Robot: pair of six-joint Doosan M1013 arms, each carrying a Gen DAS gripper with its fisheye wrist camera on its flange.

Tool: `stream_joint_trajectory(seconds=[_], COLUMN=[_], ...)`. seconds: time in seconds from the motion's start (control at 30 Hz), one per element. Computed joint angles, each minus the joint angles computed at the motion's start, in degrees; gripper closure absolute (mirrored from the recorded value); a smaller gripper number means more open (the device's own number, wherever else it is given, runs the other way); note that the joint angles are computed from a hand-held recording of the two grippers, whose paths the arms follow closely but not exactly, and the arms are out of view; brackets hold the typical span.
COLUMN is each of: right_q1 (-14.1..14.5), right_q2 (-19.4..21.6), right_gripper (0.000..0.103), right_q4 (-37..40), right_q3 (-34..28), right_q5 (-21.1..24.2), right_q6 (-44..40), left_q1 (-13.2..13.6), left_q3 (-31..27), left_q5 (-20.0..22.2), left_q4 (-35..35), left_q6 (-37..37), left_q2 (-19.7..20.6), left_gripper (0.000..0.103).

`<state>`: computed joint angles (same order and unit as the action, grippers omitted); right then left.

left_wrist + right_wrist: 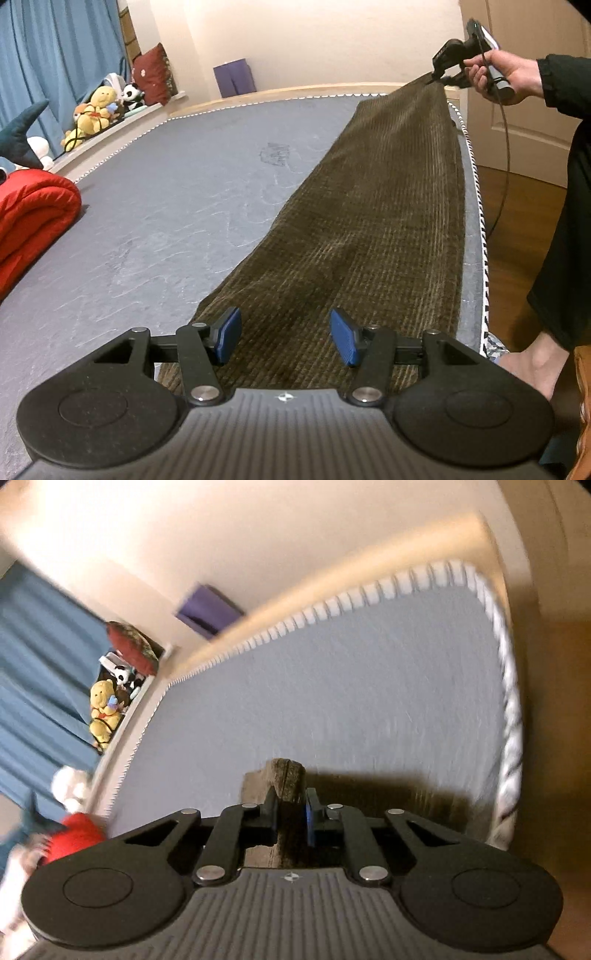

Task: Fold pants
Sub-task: 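Open both grippers and lift them off the folded pants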

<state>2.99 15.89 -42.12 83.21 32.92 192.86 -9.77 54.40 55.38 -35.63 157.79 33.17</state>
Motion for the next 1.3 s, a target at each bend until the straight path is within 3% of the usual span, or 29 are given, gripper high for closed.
stream_joint_trajectory(seconds=[0.07,0.13,0.2,0.27,0.37,0.47,0.53,0.57,0.63,0.7,0.8,0.9,1.0,1.07,1.13,1.2,1.23,1.27,1.3], right_q1=[1.87,1.79,0.96,0.65,1.35,1.88,1.64,1.48,1.39,1.41,1.32,1.3,1.4,2.26,3.26,3.9,4.21,4.54,4.85], right_q2=[0.68,2.65,3.93,4.27,3.43,2.73,2.64,2.96,3.84,5.26,7.42,10.4,13.39,15.35,17.32,18.44,18.67,19.12,19.65], right_gripper=[0.089,0.083,0.082,0.082,0.082,0.082,0.077,0.069,0.06,0.059,0.052,0.05,0.05,0.05,0.051,0.053,0.054,0.059,0.062], right_q4=[-0.18,6.21,9.05,8.11,3.51,1.07,4.13,7.28,12.94,18.11,22.11,24.55,27.69,27.1,25.3,22.53,19.99,17.63,14.78], right_q3=[-2.86,-6.21,-7.42,-7.59,-6.64,-5.76,-5.53,-5.84,-6.67,-8.46,-10.75,-14.49,-18.47,-21.1,-24.04,-25.35,-25.63,-26.41,-27.16], right_q5=[9.51,19.5,26.59,29.99,26.99,19.3,11.91,8.95,5.2,4.54,2.91,4.32,6.43,8.56,13.09,15.15,15.52,16.59,18.18], right_q6=[-4.17,-10.11,-8.43,-6.75,-6.91,-11.15,-18.31,-23.72,-33.97,-41.57,-46.67,-46.94,-48.04,-50.58,-52.58,-51.49,-49.83,-48.54,-47.23], left_q1=[-0.01,-0.11,-0.16,-0.03,0.66,1.41,1.54,1.31,1.45,1.82,2.05,3.69,6.02,7.15,7.67,7.57,7.09,7.28,7.64], left_q3=[-0.39,-0.77,-1.05,-1.37,-4.02,-9.22,-15.15,-16.13,-14.44,-17.51,-14.61,-15.38,-14.57,-12.81,-11.37,-10.3,-10.62,-11.44,-11.86], left_q5=[0.83,1.42,2.08,2.81,7.38,16.66,28.66,32.69,33.36,37.64,36.28,36.1,29.28,22.08,15.31,9.11,8.42,9.59,11.22], left_q4=[0.56,1.79,3.02,3.48,2.25,2.2,4.95,7.05,8.03,8.02,9.62,4.62,-1.13,-1.19,2.0,11.16,18.57,23.06,24.54], left_q6=[-0.16,-0.6,-1.25,-1.68,-4.87,-10.24,-13.18,-12.15,-7.5,-9.84,-4.7,-6.95,-12.75,-15.67,-19.16,-26.1,-30.14,-31.39,-31.11], left_q2=[0.28,0.54,0.73,0.88,2.21,5.25,8.87,9.69,8.88,10.36,8.55,8.79,8.09,6.96,6.09,5.56,5.82,6.67,7.16], left_gripper=[0.044,0.044,0.044,0.044,0.044,0.048,0.059,0.061,0.064,0.064,0.064,0.063,0.059,0.059,0.058,0.057,0.057,0.063,0.069])
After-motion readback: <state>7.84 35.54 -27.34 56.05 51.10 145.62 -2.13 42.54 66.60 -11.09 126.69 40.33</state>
